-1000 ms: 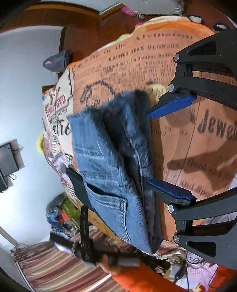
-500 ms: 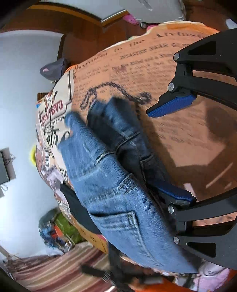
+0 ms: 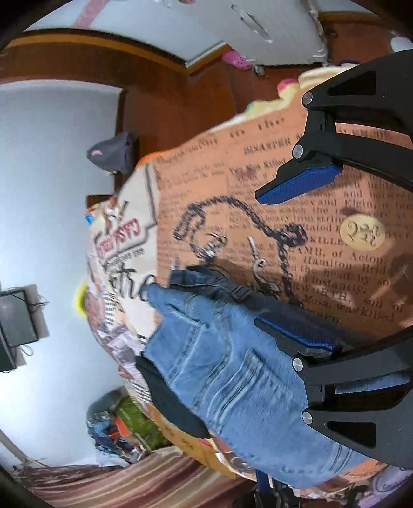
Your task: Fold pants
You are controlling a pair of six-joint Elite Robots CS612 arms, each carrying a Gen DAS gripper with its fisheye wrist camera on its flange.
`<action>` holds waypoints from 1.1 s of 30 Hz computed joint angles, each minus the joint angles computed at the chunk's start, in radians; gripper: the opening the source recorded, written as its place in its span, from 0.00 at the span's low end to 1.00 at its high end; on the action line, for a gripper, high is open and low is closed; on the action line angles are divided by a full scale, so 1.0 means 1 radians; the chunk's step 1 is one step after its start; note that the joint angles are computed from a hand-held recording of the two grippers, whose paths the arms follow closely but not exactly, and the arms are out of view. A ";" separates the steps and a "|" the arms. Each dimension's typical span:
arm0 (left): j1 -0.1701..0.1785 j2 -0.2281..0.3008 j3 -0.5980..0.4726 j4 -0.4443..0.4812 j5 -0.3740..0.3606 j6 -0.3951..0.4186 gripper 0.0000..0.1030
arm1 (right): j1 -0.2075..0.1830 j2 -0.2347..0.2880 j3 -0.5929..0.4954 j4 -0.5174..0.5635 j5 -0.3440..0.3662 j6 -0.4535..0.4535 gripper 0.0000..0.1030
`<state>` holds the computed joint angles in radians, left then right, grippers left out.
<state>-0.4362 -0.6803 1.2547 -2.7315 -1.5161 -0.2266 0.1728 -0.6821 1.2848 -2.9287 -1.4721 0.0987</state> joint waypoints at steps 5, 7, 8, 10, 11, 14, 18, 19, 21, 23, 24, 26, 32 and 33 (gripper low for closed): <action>-0.005 0.025 -0.072 -0.092 0.041 0.056 0.66 | 0.001 0.003 -0.017 -0.065 0.004 -0.022 0.58; -0.007 0.053 -0.126 -0.089 0.041 0.082 0.66 | -0.001 0.014 -0.044 -0.057 0.041 -0.036 0.43; -0.008 0.069 -0.156 -0.081 0.036 0.094 0.66 | -0.002 0.022 -0.061 -0.042 0.064 -0.040 0.34; -0.007 0.113 -0.240 -0.034 0.005 0.116 0.65 | -0.004 0.044 -0.102 -0.014 0.122 -0.045 0.27; -0.006 0.134 -0.281 -0.004 -0.013 0.123 0.61 | -0.004 0.054 -0.120 -0.002 0.136 -0.049 0.22; -0.008 0.205 -0.418 0.101 -0.075 0.162 0.50 | 0.002 0.088 -0.177 0.041 0.159 -0.077 0.21; -0.012 0.281 -0.559 0.220 -0.081 0.197 0.42 | 0.003 0.125 -0.239 0.111 0.181 -0.096 0.21; -0.013 0.294 -0.582 0.244 -0.068 0.202 0.40 | 0.003 0.137 -0.259 0.134 0.178 -0.100 0.21; -0.015 0.332 -0.650 0.321 -0.039 0.206 0.39 | 0.004 0.149 -0.279 0.160 0.177 -0.110 0.21; -0.008 0.351 -0.681 0.352 -0.060 0.196 0.40 | 0.004 0.163 -0.304 0.191 0.180 -0.127 0.21; -0.005 0.350 -0.678 0.351 -0.066 0.194 0.41 | 0.005 0.168 -0.312 0.202 0.179 -0.139 0.21; -0.006 0.348 -0.666 0.342 -0.049 0.203 0.45 | 0.009 0.179 -0.330 0.222 0.170 -0.166 0.21; -0.010 0.332 -0.624 0.298 -0.020 0.204 0.46 | 0.008 0.188 -0.358 0.268 0.185 -0.195 0.21; -0.011 0.319 -0.601 0.274 -0.010 0.200 0.46 | 0.007 0.183 -0.353 0.269 0.183 -0.196 0.21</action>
<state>-0.4474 -0.3611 0.6540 -2.4572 -1.5263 -0.0267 0.1802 -0.4988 0.9315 -2.6594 -1.2887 -0.0973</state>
